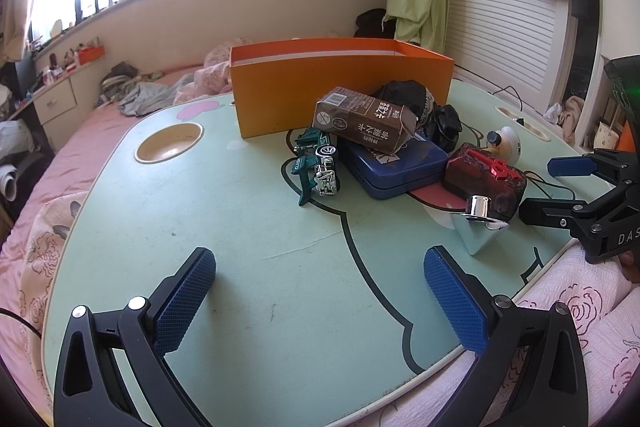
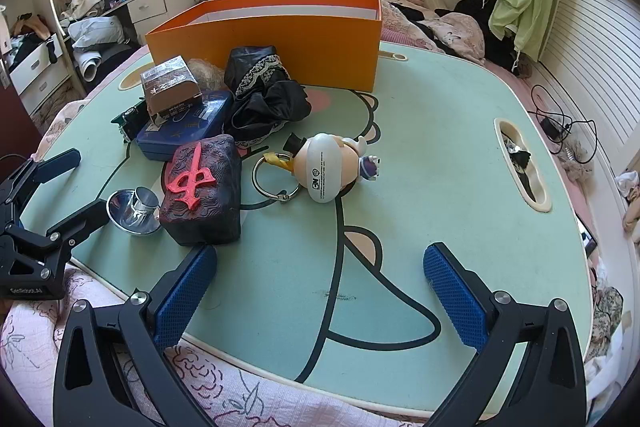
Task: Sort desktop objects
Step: 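Withdraw the right tool and move the left tool over the box, then reach the left tool into the box and grasp the white fluffy pom-pom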
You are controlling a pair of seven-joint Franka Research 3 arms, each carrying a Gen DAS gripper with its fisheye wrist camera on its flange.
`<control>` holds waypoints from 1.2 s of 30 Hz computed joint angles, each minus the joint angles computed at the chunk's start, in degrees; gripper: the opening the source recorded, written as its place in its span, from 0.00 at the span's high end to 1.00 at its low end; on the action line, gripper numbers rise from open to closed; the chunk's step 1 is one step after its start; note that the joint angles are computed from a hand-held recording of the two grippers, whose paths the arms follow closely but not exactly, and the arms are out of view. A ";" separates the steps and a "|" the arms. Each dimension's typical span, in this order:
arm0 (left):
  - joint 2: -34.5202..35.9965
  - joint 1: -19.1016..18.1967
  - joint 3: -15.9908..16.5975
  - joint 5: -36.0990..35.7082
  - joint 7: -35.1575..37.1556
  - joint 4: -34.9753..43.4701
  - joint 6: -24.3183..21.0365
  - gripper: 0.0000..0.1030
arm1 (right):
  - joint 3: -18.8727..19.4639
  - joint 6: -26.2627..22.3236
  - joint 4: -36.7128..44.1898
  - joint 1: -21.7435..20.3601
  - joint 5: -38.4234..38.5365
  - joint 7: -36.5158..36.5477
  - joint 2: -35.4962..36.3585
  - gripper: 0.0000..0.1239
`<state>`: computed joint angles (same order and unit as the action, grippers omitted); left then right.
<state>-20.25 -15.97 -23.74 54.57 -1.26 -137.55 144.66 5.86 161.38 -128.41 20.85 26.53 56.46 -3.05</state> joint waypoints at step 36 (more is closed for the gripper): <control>39.62 2.36 12.95 -41.32 59.42 65.60 -46.48 0.59 | -0.18 -0.07 0.06 0.35 2.00 -1.75 -0.38 0.17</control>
